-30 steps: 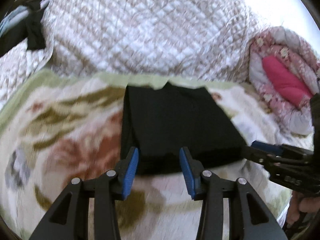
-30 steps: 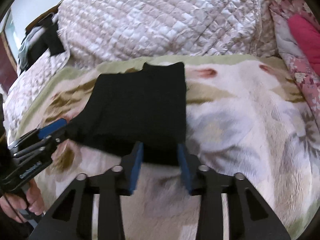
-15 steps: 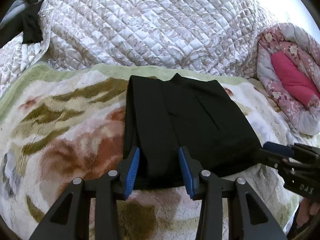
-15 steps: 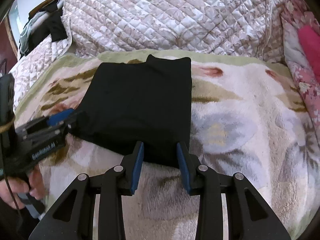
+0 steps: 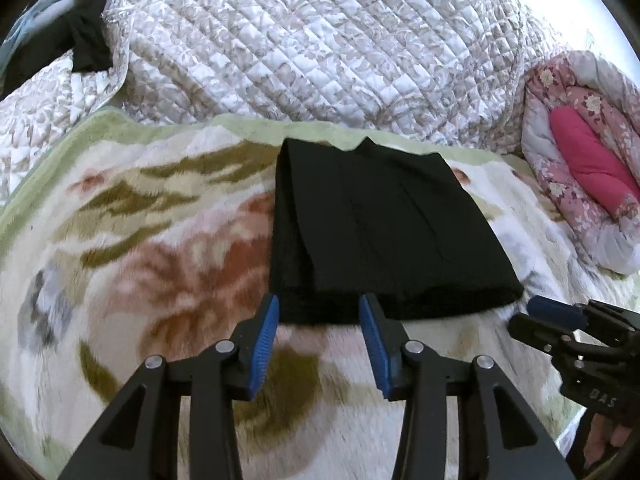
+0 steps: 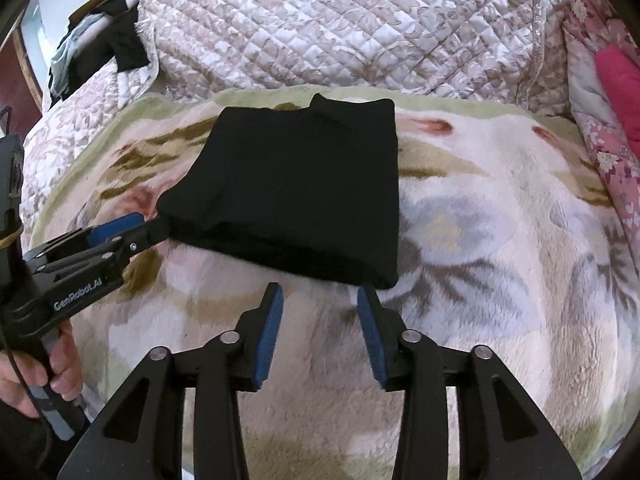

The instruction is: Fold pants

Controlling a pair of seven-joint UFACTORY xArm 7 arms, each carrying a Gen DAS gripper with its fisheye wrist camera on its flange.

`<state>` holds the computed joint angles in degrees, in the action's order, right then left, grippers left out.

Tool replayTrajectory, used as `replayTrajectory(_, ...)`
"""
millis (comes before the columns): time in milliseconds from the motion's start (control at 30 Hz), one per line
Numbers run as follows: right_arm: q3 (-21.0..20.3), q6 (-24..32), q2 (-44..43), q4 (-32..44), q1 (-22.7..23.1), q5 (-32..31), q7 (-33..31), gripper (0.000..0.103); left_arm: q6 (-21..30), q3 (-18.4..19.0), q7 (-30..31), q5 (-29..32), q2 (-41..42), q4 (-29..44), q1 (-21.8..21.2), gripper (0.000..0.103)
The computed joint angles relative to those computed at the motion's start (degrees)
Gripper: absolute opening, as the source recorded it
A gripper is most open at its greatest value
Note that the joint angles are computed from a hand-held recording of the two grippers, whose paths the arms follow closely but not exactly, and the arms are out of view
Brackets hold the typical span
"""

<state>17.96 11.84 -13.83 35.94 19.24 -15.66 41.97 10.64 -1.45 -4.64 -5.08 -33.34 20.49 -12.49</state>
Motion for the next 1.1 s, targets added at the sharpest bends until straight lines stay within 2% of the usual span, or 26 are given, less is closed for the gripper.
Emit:
replayTrajectory(100,1.0,0.3,1.2,0.6,-0.8,-1.9,1.0,0.049,0.5,-1.6,-1.0,0.9,-1.9,-1.5,0.9,0.046)
replayTrajectory(233,-0.6,2.3,4.2,1.5,0.9,0.1,0.6,0.051,2.3,-2.4,-2.0,1.9,-0.6,-1.3,1.6,0.046)
replayTrajectory(300,-0.9,0.1,4.1,0.6,0.8,-0.7,1.7,0.055,3.1,-2.8,-2.6,2.5,0.4,-1.0,2.2,0.046)
replayTrajectory(400,-0.4,0.3,4.5,1.0,0.4,-2.9,2.9,0.059,2.8,-2.6,-2.6,2.9,0.8,-1.1,2.2,0.047)
replayTrajectory(467,-0.1,0.7,4.7,1.3,0.1,-4.7,3.8,0.061,2.2,-3.1,-2.7,3.6,1.3,-1.1,2.3,0.054)
replayTrajectory(600,-0.8,0.2,4.8,1.1,0.5,-5.5,4.1,0.063,1.8,-5.4,-3.8,6.1,1.7,-1.2,3.9,0.059)
replayTrajectory(1100,-1.3,-0.2,5.4,1.2,0.8,-6.0,4.4,0.065,2.3,-5.1,-4.8,7.8,1.9,-0.9,3.6,0.066)
